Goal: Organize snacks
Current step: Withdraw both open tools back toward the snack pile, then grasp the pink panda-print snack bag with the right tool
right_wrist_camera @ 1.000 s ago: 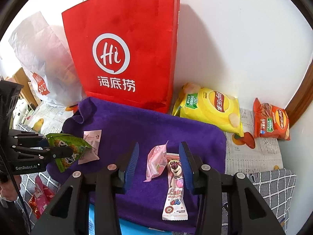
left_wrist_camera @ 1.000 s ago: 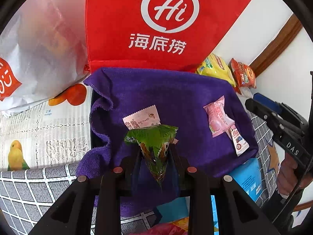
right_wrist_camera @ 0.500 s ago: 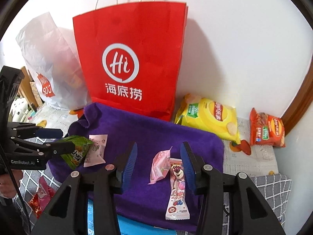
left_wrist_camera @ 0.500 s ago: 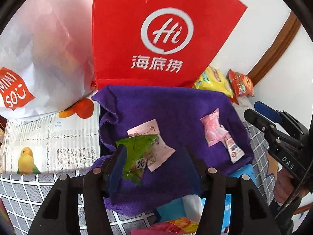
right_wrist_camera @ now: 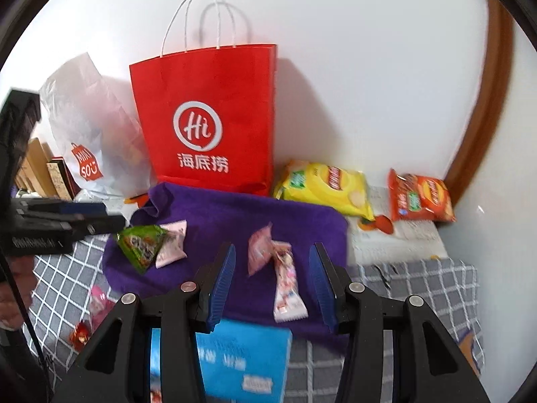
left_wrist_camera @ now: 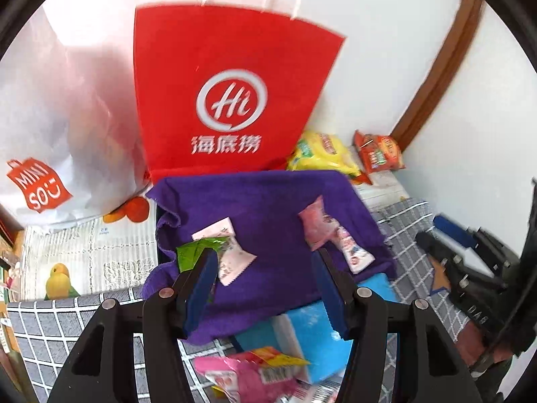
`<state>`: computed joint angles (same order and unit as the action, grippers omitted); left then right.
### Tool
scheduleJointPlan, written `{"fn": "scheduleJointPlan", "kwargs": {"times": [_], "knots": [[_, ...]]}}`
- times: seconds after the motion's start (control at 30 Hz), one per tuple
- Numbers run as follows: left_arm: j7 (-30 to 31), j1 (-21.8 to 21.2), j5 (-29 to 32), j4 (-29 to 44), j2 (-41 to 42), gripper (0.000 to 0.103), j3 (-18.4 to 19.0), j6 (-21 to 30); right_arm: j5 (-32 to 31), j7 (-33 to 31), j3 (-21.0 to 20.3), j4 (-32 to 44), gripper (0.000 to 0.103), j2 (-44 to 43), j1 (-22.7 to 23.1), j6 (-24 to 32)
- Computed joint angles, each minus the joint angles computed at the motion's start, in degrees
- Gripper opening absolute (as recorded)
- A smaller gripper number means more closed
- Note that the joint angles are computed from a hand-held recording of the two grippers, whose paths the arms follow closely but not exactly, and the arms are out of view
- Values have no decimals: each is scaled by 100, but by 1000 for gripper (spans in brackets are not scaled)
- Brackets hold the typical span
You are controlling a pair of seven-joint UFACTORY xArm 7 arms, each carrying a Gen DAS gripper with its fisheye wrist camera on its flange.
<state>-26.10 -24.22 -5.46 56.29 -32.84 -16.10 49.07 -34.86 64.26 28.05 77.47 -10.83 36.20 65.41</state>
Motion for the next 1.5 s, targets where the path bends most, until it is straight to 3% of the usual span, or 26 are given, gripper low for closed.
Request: {"fn": "scheduleJointPlan", "kwargs": {"times": [0.13,0.37,0.67,0.8,1.1,1.5], "knots": [[-34,-24,120,96,-175,60,-153,-39,224,266,132,-230,50,-410,50,256],[-212,-117,51,113,-579,60,-232,310,491,689,626,-456,52,-1005,-125,752],[-401,-211,-88,-510,-1646,61,-331,901,1354,988,884,-842,52,-1503,-266,560],[-500,-257,-199,-833,-2074,61,-366,1172,1408,1086,1138,-829,52,-1433,-324,605],[-548,-278,-376,-1233,-2683,61,-314,1627,1539,1346,1280,-910,53,-1072,-90,310],[-220,-243,-571,-1681,-3269,61,-70,1972,1197,1938,1070,-794,53,-434,478,253]]}}
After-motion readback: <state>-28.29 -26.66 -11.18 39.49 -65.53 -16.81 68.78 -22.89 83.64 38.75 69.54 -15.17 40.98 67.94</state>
